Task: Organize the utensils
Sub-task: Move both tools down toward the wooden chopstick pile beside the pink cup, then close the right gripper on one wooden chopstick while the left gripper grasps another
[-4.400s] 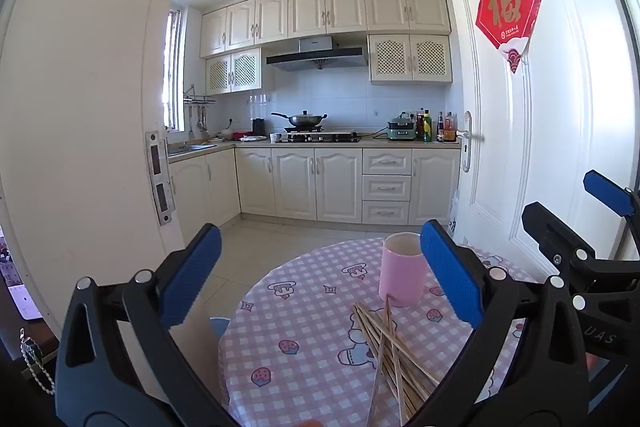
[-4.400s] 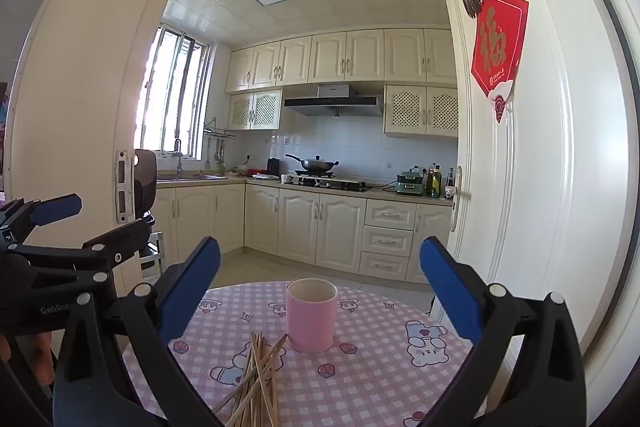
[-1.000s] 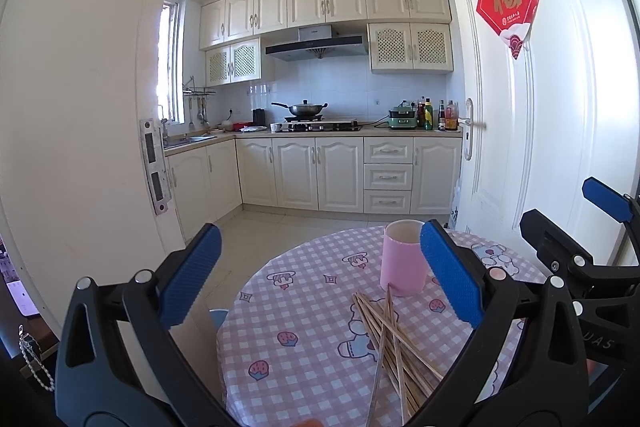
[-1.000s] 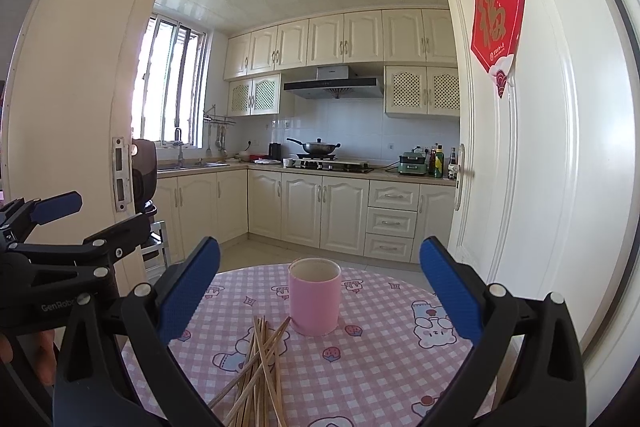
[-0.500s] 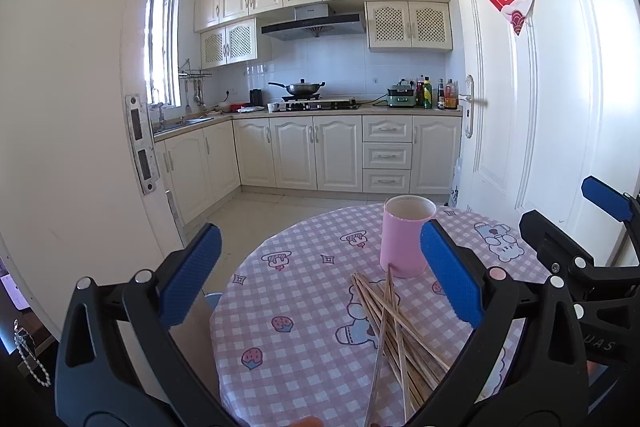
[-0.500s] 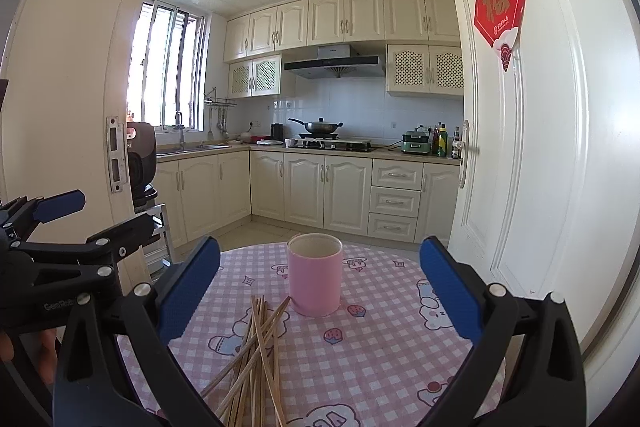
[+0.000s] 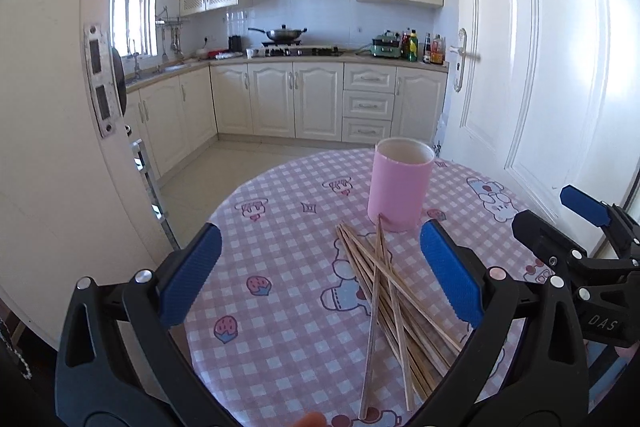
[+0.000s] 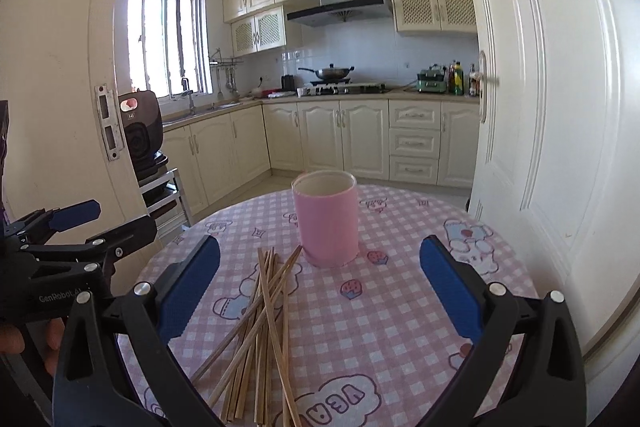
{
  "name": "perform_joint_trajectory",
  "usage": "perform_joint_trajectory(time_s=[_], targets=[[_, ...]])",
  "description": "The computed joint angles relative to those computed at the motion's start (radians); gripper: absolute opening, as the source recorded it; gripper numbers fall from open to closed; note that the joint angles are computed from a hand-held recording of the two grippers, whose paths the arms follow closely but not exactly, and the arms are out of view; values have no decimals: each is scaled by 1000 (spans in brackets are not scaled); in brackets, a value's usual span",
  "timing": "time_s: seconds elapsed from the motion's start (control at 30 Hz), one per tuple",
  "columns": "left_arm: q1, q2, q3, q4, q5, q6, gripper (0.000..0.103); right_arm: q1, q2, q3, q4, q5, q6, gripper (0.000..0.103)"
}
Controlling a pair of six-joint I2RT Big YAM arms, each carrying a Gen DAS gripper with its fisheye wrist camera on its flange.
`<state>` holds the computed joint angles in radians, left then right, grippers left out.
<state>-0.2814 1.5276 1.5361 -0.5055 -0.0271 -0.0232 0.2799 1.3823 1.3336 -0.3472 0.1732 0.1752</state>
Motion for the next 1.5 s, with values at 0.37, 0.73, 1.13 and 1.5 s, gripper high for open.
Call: perform_joint_trajectory(time_s=[0.37, 0.73, 1.13, 1.5], targets=[[4, 165, 140, -220, 95, 21, 87, -35, 77, 52, -136, -57, 26, 84], [-8, 255, 229, -296, 99, 2, 69, -54, 164, 138, -238, -191, -21, 58], [47, 215, 172, -269, 47, -35, 75, 12, 374, 412, -439, -208, -201, 26], [52, 232, 187, -281, 105, -33, 75, -17, 359, 394, -444, -230, -189, 6]])
